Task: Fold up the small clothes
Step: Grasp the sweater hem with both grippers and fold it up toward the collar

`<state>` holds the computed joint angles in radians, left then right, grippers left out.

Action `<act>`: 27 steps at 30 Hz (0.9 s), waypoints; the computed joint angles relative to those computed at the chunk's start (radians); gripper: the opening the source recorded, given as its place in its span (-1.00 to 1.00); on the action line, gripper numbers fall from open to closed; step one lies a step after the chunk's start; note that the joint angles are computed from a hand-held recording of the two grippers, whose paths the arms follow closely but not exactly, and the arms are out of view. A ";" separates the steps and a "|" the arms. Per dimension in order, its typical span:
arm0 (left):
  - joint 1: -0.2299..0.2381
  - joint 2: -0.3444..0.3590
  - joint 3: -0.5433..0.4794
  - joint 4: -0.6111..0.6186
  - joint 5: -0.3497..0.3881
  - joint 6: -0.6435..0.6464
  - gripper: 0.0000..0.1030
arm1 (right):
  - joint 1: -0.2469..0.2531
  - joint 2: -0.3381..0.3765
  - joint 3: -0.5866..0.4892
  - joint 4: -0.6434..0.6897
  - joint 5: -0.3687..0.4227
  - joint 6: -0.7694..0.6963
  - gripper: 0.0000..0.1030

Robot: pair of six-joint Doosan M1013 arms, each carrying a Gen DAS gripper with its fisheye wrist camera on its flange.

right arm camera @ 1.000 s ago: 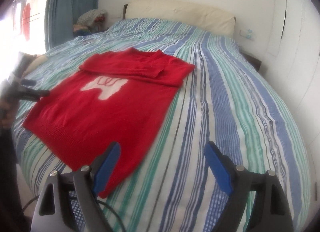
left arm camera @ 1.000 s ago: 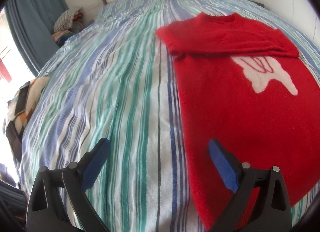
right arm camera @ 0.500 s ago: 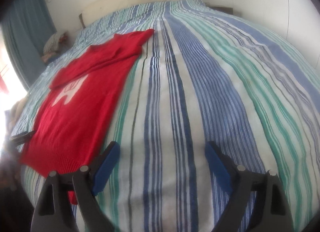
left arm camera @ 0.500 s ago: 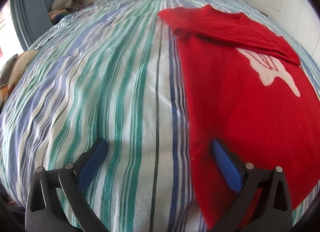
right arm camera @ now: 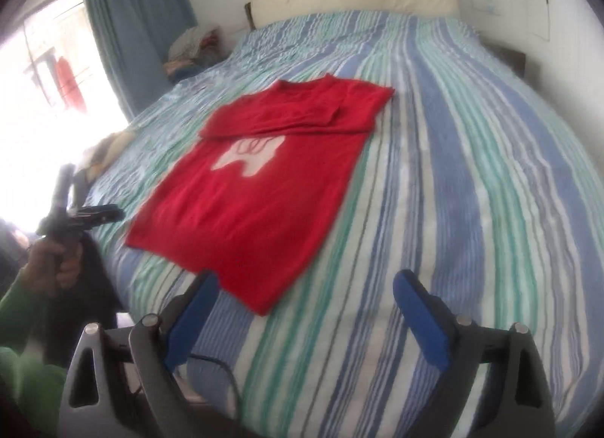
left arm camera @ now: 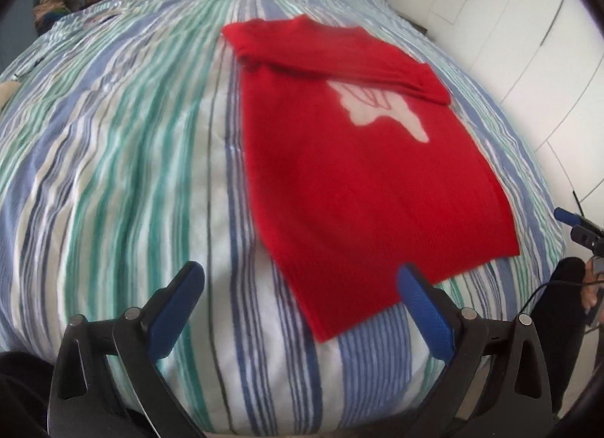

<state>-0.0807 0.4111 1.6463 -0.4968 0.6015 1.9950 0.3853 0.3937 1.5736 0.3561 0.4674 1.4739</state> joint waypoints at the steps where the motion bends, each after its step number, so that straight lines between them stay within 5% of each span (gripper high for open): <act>1: -0.011 0.011 -0.006 0.021 0.011 -0.020 0.92 | -0.004 0.012 -0.009 0.076 0.025 -0.055 0.80; 3: -0.032 0.023 -0.007 0.050 0.023 -0.051 0.61 | -0.014 0.049 -0.031 0.219 0.067 -0.147 0.79; 5: -0.051 0.018 0.003 0.116 -0.004 -0.116 0.55 | -0.016 0.090 -0.051 0.291 0.104 -0.158 0.57; 6: -0.052 0.014 0.008 0.105 -0.009 -0.108 0.34 | -0.022 0.111 -0.059 0.348 0.124 -0.173 0.39; 8: -0.043 0.010 0.009 0.075 0.006 -0.087 -0.37 | -0.029 0.141 -0.062 0.462 0.144 -0.201 0.07; 9: -0.032 0.010 0.004 0.044 0.024 -0.065 -0.89 | -0.031 0.148 -0.057 0.520 0.142 -0.239 -0.53; 10: -0.019 0.009 0.002 -0.009 0.046 -0.035 -0.88 | -0.030 0.153 -0.060 0.527 0.145 -0.237 -0.90; 15: 0.027 0.017 -0.055 -0.193 0.097 0.066 -0.89 | -0.032 0.121 -0.064 0.524 0.074 -0.259 -0.91; 19: 0.037 0.096 -0.224 -0.212 0.104 0.065 -0.89 | -0.048 0.138 -0.159 0.450 0.012 -0.232 -0.91; 23: 0.036 0.252 -0.499 -0.109 0.156 -0.098 -0.89 | -0.063 0.256 -0.385 0.258 0.023 -0.069 -0.91; 27: 0.015 0.433 -0.813 0.093 0.252 -0.325 -0.89 | -0.075 0.440 -0.708 0.009 0.126 0.178 -0.91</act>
<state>-0.0660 0.8441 0.8337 -0.4035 0.8534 1.6697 0.3106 0.8336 0.8657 0.3649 0.5936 1.6520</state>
